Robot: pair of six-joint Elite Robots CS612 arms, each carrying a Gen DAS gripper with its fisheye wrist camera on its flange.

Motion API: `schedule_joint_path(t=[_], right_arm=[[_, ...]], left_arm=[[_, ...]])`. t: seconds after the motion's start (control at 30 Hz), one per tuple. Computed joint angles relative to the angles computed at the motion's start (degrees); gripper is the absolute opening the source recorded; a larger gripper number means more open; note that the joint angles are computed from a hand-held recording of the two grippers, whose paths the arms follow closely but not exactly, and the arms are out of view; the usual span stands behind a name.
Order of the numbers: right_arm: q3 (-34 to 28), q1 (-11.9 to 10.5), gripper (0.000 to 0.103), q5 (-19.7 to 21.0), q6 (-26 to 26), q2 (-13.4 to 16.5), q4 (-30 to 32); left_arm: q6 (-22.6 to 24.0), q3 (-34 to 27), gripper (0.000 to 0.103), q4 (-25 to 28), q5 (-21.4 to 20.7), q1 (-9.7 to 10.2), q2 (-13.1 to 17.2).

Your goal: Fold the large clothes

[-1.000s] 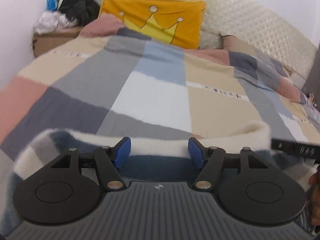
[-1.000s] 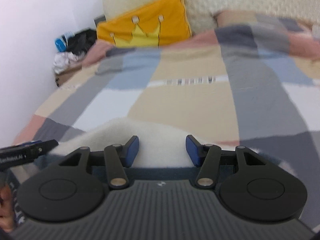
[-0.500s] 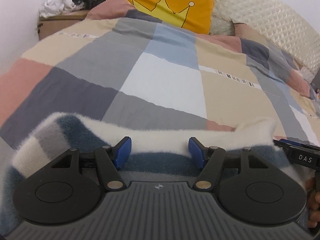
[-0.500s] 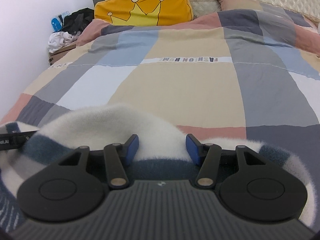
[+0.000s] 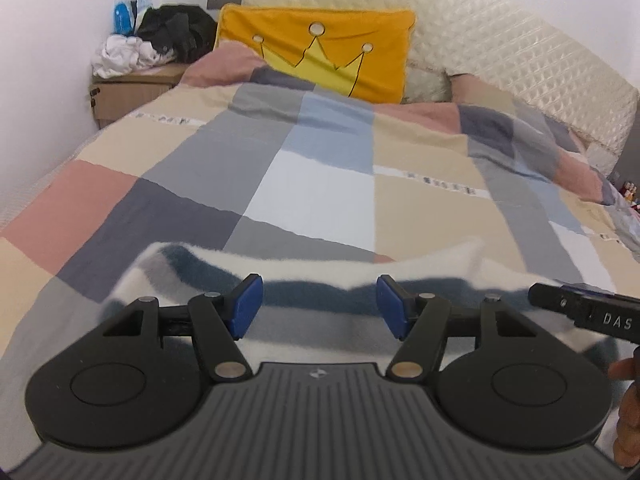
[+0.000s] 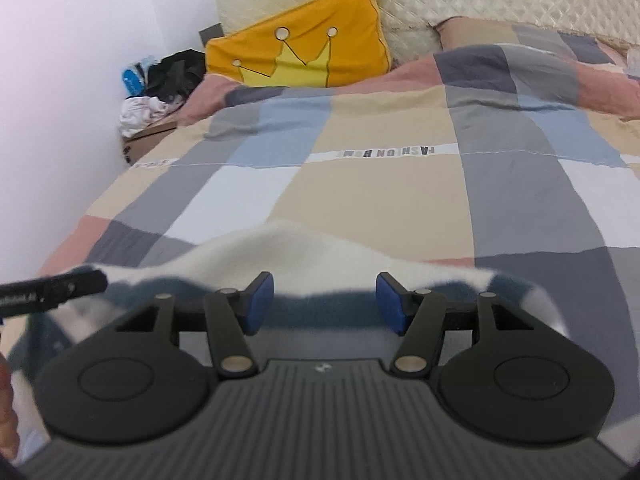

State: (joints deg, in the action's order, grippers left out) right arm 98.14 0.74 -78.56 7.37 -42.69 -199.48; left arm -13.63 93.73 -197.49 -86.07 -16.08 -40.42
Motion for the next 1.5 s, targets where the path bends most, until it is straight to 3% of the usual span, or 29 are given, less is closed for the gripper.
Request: schedule_joint_path(t=[0.23,0.5,0.57,0.73,0.83,0.9,1.23,1.37,1.43,1.47,1.5], right_arm=[[6.91,-0.45,0.059,2.77,-0.34,-3.63,-5.02],[13.74,-0.98,0.06,7.67,3.33,-5.99,-9.53],[14.27,-1.01,0.06,9.84,4.53,-5.97,-10.08],[13.58,-1.04,0.06,14.82,12.47,-4.76,-9.68],[13.27,-0.52,0.06,15.77,15.58,-4.37,-8.27],[13.9,-0.31,0.062,16.87,17.62,-4.26,-8.71],[12.39,0.27,0.062,22.42,26.01,-1.73,-7.24],[11.5,0.25,0.062,24.32,29.72,-0.48,-6.44],[11.08,0.19,0.064,25.79,30.67,0.13,-6.42],[10.85,0.17,0.069,26.27,31.0,0.37,-6.4],[10.6,0.16,0.085,26.67,32.13,0.77,-7.1]], left_arm=[[-2.24,8.89,0.069,-5.92,0.22,-1.69,-4.27],[-12.34,16.73,0.07,-11.51,-2.44,-2.07,-5.16],[-15.6,17.45,0.078,-12.46,-3.01,-1.89,-4.72],[-26.06,16.33,0.083,-11.87,-11.67,0.95,-2.81],[-38.36,14.75,0.086,-13.41,-21.2,3.81,-0.08],[-44.54,14.22,0.086,-14.02,-23.43,4.7,1.27],[-62.28,12.15,0.085,-22.86,-22.82,5.87,5.53],[-65.25,11.46,0.084,-24.42,-19.93,5.77,6.38],[-66.54,11.66,0.077,-24.33,-16.48,5.38,6.31],[-67.44,11.73,0.072,-24.54,-14.94,5.32,6.42],[-67.68,11.44,0.067,-24.55,-14.27,5.38,6.67]])
